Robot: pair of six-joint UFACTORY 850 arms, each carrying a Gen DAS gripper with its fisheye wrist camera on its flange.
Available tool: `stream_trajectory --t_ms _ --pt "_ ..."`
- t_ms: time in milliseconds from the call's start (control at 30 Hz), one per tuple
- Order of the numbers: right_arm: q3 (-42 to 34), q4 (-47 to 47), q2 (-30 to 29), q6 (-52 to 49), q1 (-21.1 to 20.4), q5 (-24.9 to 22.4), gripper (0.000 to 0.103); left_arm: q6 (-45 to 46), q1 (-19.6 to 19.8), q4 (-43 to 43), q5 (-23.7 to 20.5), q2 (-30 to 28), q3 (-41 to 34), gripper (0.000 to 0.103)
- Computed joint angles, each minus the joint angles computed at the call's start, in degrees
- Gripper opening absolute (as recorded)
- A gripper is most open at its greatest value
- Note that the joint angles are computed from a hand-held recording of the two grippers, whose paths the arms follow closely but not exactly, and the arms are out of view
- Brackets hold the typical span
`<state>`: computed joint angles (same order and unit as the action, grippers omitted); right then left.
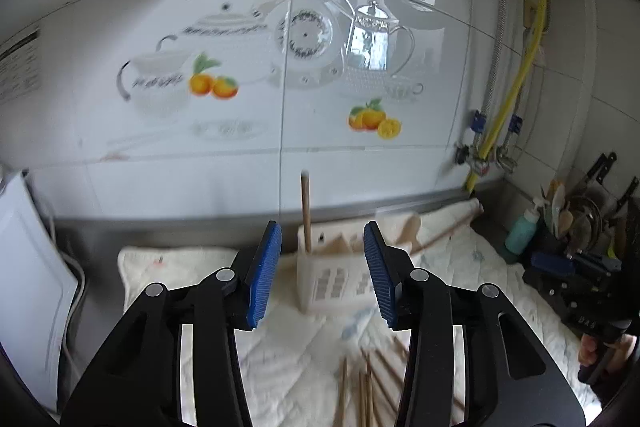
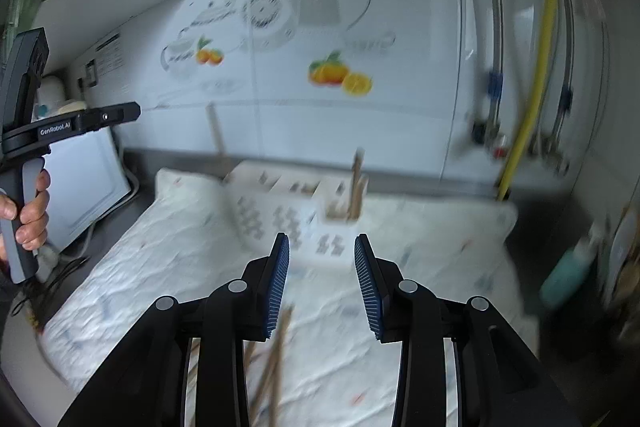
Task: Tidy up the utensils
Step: 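Close the right gripper on a chopstick while the left gripper returns to the chopsticks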
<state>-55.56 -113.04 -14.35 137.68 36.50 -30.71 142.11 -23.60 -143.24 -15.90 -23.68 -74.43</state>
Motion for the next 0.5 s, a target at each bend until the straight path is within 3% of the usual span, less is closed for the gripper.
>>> stream_trajectory --t_ms 233,500 --pt "6.0 -1.2 -1.3 7.5 4.6 -1.0 0.028 6.1 0.7 -5.9 -4.7 5.4 13.5 0.046" --pt "8.9 -2.7 -6.7 17.9 8.2 -0.4 0.020 7.5 0.7 -6.6 -6.4 5.7 22.1 0.046"
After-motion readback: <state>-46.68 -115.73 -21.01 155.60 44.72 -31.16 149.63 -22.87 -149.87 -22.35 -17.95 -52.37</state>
